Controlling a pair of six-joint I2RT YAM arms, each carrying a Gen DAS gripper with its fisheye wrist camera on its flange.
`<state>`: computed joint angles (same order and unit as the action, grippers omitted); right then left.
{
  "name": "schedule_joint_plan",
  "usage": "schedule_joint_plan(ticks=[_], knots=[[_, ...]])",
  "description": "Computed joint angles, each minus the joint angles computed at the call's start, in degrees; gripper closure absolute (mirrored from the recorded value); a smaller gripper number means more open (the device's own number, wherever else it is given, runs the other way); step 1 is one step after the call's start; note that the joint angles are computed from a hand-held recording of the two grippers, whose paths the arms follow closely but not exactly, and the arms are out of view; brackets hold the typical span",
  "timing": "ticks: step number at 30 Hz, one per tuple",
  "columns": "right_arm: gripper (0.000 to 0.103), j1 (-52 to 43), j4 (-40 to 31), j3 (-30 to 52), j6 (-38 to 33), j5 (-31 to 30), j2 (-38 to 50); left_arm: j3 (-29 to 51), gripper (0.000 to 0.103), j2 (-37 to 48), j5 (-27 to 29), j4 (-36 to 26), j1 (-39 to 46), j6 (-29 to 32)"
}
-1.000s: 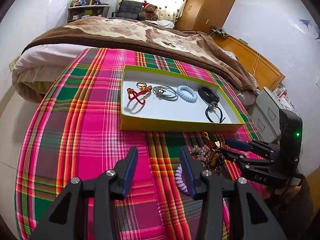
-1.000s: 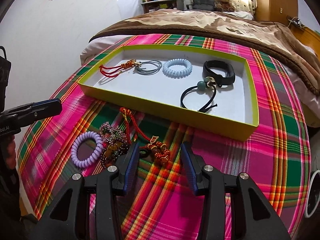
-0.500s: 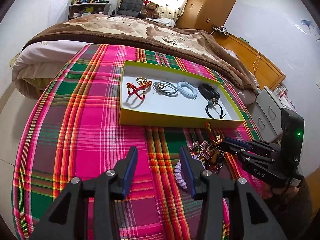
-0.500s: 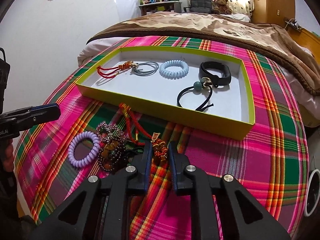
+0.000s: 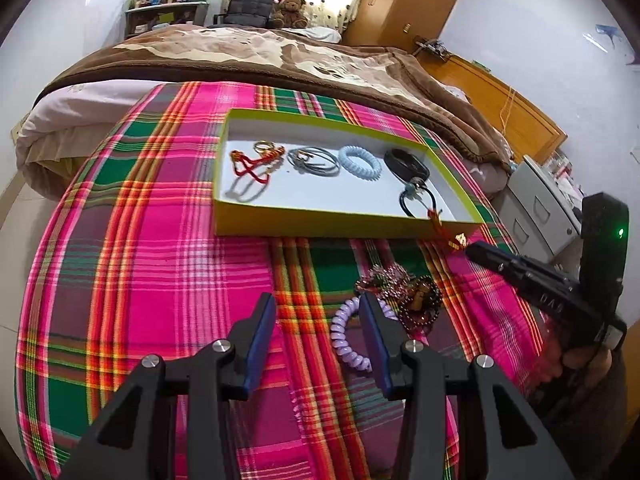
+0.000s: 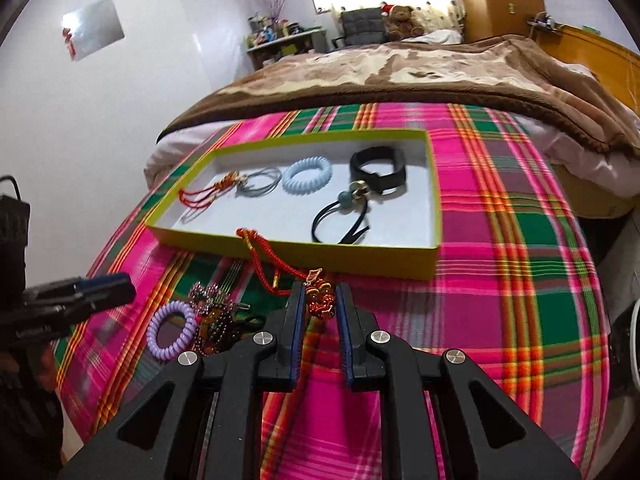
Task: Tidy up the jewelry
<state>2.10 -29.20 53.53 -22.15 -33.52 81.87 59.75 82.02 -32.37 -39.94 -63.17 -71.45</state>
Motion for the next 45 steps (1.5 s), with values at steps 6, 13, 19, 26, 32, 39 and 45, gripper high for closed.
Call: schedule_joint_plan(ticks=[6,13,19,26,32,39,45], knots=[[0.087,-1.91,-0.41,-0.33,0.28,-1.96,-1.39,2.47,0.058,3.73,1.52,-1.02,0.37,1.36],[0.087,-5.04,-1.67,-0.46,-0.62,-4.03,-2.37,6.51,0.058,8.53,2.68,-3.83,-0.38,2.19],[0.087,-6.4,-2.34,-0.95,-1.27,-5.23,-3.72,11.11,0.058,12.28,1.39,-9.21,-1.05,2.15],[0.087,-7.31,-3.13,-1.31,-2.14,-6.23,-4.68,14.35,0.077,15.13,-0.84,-14.39,-1.69,0.96],[0.087,-7.8,-3.57,-1.12,-2.04,-6.65,-4.48,13.75,0.092,14.39,-1.18,-15.38,-1.98,0.59],[0.087,-8.17,-3.64,-1.15,-2.11,-6.62,-4.66,11.35,0.093,11.69,-1.85,-13.78,-2.26,-0.7],[0.087,-8.45,-4.21,-1.22,-2.48,-6.71,-5.2,10.32,0.093,9.52,-3.03,-13.57,-2.64,-1.81]])
